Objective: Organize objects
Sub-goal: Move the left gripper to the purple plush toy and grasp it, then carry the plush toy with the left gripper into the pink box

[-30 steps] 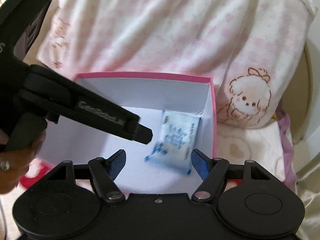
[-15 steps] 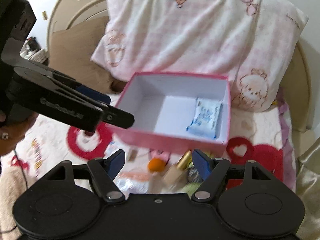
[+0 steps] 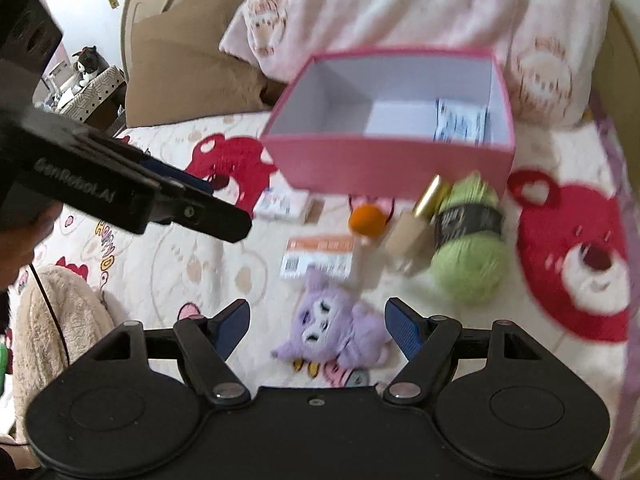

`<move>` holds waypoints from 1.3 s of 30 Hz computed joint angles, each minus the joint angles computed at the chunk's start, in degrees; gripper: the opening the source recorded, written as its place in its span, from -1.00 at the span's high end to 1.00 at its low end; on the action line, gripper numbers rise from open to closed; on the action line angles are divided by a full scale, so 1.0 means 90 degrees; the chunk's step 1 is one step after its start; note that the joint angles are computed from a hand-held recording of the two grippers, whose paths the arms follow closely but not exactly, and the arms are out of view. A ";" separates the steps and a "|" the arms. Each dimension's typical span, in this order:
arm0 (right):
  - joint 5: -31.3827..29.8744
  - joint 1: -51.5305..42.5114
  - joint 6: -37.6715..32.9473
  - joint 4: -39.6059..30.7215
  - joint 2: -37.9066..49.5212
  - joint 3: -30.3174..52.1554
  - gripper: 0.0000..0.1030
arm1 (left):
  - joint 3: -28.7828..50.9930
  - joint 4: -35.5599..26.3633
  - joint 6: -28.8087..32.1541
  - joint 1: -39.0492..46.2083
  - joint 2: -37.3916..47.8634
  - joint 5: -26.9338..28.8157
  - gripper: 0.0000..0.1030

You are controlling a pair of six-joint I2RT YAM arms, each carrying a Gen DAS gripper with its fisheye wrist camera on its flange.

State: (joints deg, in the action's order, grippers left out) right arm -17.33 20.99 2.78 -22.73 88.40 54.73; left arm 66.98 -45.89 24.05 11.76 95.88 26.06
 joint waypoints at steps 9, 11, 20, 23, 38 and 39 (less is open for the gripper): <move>-0.0002 0.0131 0.0546 0.1193 0.0830 -0.0583 -0.55 | -0.1071 0.1393 -0.0106 0.0074 0.0588 0.0336 -0.24; 0.0153 0.0226 0.0620 0.1414 0.1085 -0.0618 -0.56 | -0.1302 0.1831 -0.0155 0.0070 0.0754 0.0368 -0.24; 0.1261 0.0774 0.1154 0.2361 0.2051 -0.0778 -0.66 | -0.2103 0.3942 -0.1286 0.0386 0.1877 0.0893 -0.15; 0.1474 0.0921 0.0933 0.2406 0.2213 -0.0750 -0.69 | -0.2277 0.4364 -0.1099 0.0494 0.2118 0.1027 0.03; 0.2100 0.1441 0.0599 0.3462 0.1493 -0.1625 -0.44 | -0.2493 0.4535 -0.0901 0.0996 0.1911 0.1998 0.31; 0.2125 0.1447 0.0616 0.3529 0.1328 -0.1738 -0.44 | -0.2531 0.4459 -0.0824 0.1062 0.1737 0.2090 0.31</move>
State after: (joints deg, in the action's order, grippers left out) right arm 1.79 34.01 8.33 9.02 100.36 39.09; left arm 44.20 -5.77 16.63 21.32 111.52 44.87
